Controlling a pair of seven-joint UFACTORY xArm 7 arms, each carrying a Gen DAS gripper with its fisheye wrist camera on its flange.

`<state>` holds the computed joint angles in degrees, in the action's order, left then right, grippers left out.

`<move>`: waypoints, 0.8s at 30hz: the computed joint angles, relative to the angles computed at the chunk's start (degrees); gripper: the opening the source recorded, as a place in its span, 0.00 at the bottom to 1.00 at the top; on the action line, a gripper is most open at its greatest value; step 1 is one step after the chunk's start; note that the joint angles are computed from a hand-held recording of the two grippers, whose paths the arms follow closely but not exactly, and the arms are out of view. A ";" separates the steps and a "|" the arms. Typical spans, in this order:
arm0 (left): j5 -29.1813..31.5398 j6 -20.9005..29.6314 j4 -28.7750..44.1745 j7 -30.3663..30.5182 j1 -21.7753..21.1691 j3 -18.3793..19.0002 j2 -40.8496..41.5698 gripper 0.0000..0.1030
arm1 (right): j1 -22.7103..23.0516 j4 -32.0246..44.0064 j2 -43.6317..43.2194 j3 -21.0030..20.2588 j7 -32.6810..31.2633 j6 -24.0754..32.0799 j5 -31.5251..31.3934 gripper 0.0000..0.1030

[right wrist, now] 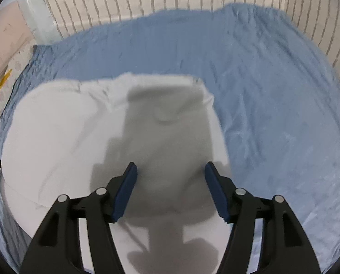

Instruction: Fold large clothes

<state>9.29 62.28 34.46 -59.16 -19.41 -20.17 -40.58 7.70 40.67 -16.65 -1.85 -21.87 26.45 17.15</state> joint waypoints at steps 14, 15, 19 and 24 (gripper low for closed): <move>-5.20 -3.89 7.49 12.27 4.38 9.61 17.40 0.00 | -1.14 19.07 20.00 5.17 13.13 11.48 -12.39 0.61; -5.21 -3.87 8.18 12.63 4.74 9.77 18.37 0.00 | -1.07 20.05 20.87 5.21 13.63 12.05 -12.92 0.61; -4.49 -1.84 8.32 13.41 5.16 9.50 18.34 0.00 | -0.73 21.62 22.70 5.41 14.98 12.61 -14.43 0.63; -4.94 -2.26 9.30 14.81 5.85 10.41 20.11 0.00 | -0.66 23.72 24.92 5.35 15.89 12.58 -15.31 0.66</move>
<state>4.34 60.02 43.75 -44.35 -13.56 -9.76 -20.47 7.04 64.39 8.27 3.49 -5.98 39.04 1.84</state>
